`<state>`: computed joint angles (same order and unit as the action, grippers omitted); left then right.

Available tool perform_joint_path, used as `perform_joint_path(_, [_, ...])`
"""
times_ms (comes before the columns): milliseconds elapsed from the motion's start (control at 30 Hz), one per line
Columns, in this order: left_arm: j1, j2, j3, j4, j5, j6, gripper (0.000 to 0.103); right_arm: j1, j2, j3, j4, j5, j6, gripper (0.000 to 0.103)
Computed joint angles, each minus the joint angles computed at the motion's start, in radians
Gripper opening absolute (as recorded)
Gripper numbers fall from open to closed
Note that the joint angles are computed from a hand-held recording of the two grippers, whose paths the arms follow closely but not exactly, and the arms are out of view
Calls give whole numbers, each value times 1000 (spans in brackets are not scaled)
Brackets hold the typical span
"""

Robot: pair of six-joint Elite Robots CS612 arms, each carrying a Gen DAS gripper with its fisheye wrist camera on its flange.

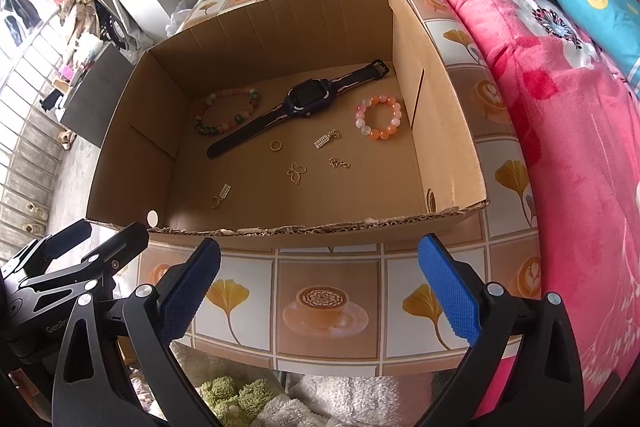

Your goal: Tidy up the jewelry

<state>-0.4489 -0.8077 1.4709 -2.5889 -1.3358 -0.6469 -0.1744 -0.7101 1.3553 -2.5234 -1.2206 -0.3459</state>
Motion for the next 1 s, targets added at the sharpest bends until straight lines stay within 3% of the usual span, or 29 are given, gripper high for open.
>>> perform_joint_path(467, [0,1,3,8,-5,-12,94,1,0,1,6,-3,-6,96])
perform_joint_path(1000, [13,29,-33,79,-62,-17,94,9,26,-29,58,-33,-6,96])
